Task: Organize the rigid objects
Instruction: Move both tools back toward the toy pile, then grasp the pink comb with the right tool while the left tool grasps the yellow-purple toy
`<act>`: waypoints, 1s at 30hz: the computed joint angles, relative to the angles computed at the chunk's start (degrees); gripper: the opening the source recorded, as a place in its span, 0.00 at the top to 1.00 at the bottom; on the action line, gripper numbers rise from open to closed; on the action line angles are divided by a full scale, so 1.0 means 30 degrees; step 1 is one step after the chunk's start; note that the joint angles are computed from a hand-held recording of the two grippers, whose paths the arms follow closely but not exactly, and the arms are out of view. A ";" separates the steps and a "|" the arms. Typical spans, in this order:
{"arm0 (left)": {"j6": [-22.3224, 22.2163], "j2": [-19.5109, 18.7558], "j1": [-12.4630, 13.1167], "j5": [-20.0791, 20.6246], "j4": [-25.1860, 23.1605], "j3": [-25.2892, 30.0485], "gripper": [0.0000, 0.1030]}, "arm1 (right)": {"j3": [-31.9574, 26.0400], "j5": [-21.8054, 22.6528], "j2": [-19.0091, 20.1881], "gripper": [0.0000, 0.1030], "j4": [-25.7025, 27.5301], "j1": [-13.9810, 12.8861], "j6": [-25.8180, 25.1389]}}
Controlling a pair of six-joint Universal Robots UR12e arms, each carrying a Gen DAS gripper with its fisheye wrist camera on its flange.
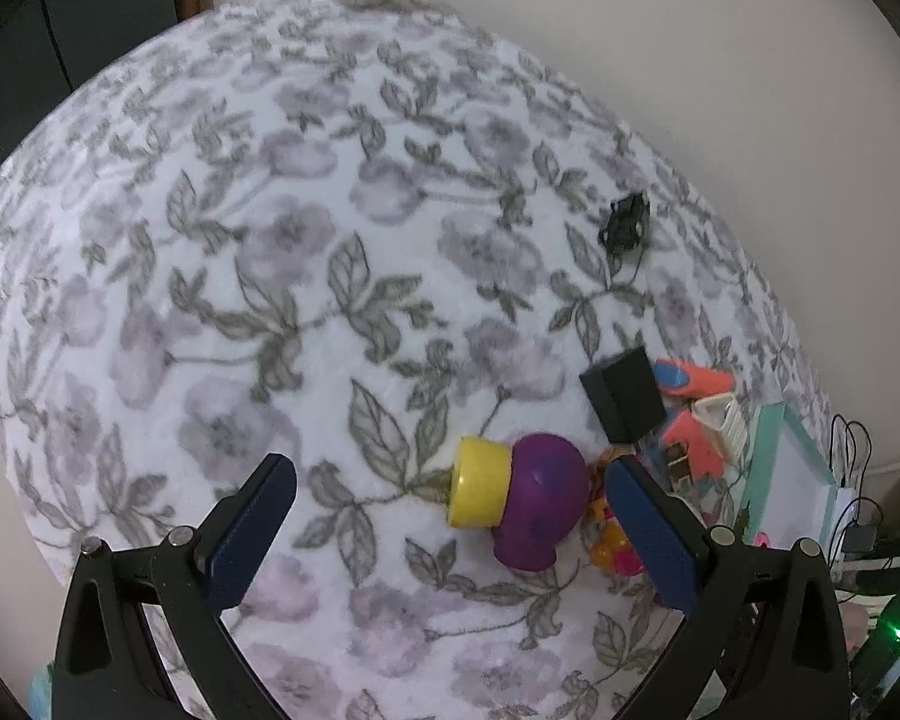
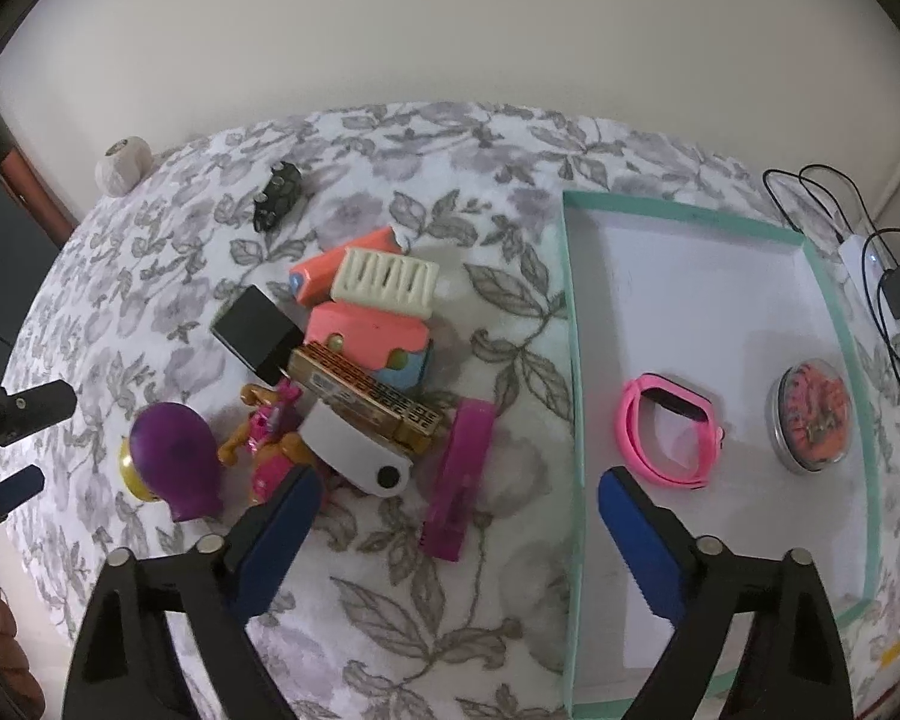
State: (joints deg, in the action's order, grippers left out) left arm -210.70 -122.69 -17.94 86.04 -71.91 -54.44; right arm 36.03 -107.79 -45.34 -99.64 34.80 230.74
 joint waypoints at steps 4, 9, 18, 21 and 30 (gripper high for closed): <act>0.0128 -0.0314 -0.0037 -0.0125 -0.0590 0.0286 0.00 | 0.0190 0.0548 -0.0040 0.22 0.0299 -0.0129 0.0266; 0.0185 -0.0577 -0.0013 -0.0657 -0.1026 0.0435 0.00 | 0.0018 0.0764 0.0134 0.35 0.0915 -0.0174 0.0223; 0.0549 -0.0915 -0.0132 -0.0939 -0.1364 0.0643 0.01 | -0.0147 0.0820 0.0220 0.50 0.0791 -0.0154 -0.0430; 0.0704 -0.1010 -0.0172 -0.1002 -0.1503 0.0751 0.01 | -0.0396 0.0914 0.0368 0.55 0.0997 -0.0133 -0.0734; 0.0837 -0.1204 -0.0212 -0.0899 -0.1783 0.0984 0.01 | -0.0182 0.1915 0.0219 0.58 0.0970 -0.0245 -0.1126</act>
